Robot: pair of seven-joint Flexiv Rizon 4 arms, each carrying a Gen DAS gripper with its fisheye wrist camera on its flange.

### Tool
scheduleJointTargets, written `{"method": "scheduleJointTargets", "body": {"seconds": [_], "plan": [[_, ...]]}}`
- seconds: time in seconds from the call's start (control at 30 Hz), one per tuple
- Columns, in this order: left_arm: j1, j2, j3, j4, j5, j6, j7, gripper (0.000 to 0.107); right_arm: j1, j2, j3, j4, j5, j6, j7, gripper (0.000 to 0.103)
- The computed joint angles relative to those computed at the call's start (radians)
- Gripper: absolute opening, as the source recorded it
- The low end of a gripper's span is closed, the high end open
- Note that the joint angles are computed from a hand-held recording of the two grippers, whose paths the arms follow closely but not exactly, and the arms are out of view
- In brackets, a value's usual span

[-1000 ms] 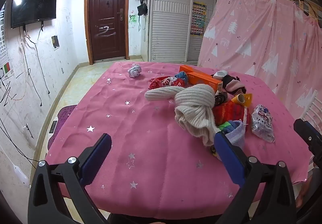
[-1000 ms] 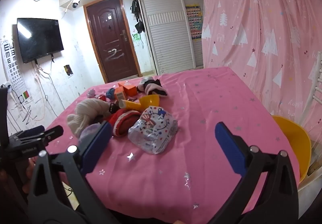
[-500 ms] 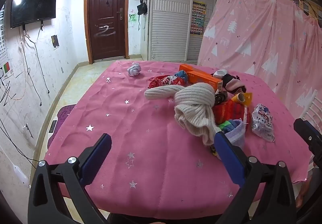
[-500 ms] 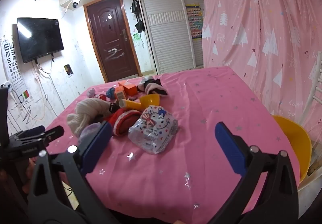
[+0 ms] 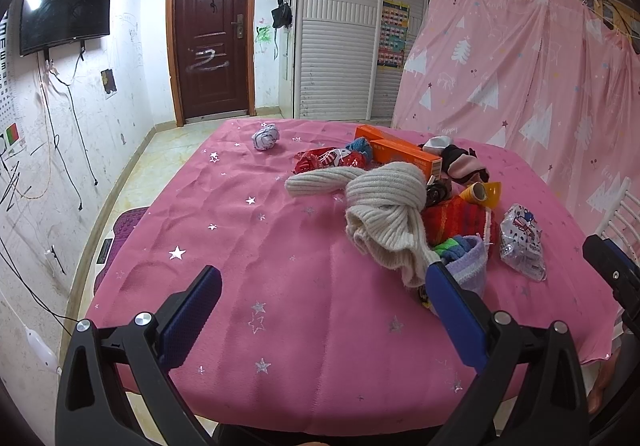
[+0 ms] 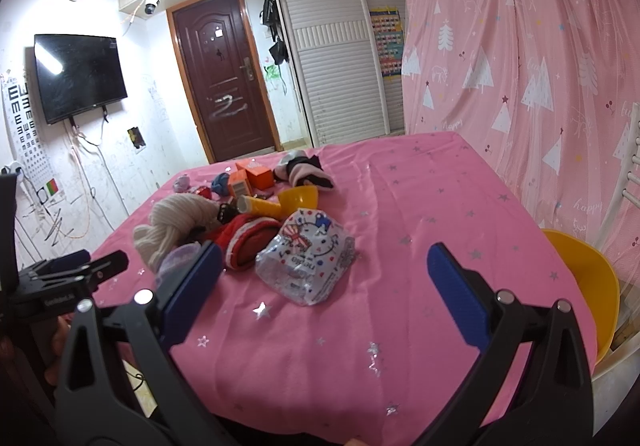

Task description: Collect trash

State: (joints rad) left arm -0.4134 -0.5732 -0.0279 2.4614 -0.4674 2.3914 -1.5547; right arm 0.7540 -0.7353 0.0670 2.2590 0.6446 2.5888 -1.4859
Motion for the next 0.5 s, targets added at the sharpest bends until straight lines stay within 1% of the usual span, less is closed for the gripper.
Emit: {"method": "scheduleJointTargets", "body": {"seconds": [0.13,0.2,0.27,0.3,0.37,0.43,0.5], "plan": [[0.014,0.004,-0.005,0.001,0.019,-0.014,-0.006,0.095,0.000,0.003,-0.001,0.000,0.000,-0.012,-0.001,0.099],[0.041,0.010,-0.014,0.001,0.064,-0.030,-0.015,0.095,0.002,0.011,-0.001,-0.001,-0.004,-0.029,-0.003,0.099],[0.052,0.013,-0.019,-0.002,0.100,-0.048,-0.010,0.095,0.041,0.036,-0.036,-0.024,0.028,-0.099,-0.048,0.099],[0.063,0.015,-0.023,-0.005,0.123,-0.060,-0.010,0.095,0.036,0.022,-0.039,-0.029,0.017,-0.093,-0.055,0.099],[0.094,0.020,-0.039,-0.008,0.187,-0.082,-0.018,0.095,0.045,0.032,-0.053,-0.034,0.018,-0.118,-0.079,0.099],[0.108,0.023,-0.047,-0.016,0.228,-0.102,-0.020,0.095,0.013,0.040,-0.036,-0.029,-0.031,-0.142,-0.065,0.099],[0.108,0.024,-0.046,-0.025,0.246,-0.112,-0.022,0.095,-0.012,0.045,-0.029,-0.024,-0.075,-0.164,-0.048,0.098]]}}
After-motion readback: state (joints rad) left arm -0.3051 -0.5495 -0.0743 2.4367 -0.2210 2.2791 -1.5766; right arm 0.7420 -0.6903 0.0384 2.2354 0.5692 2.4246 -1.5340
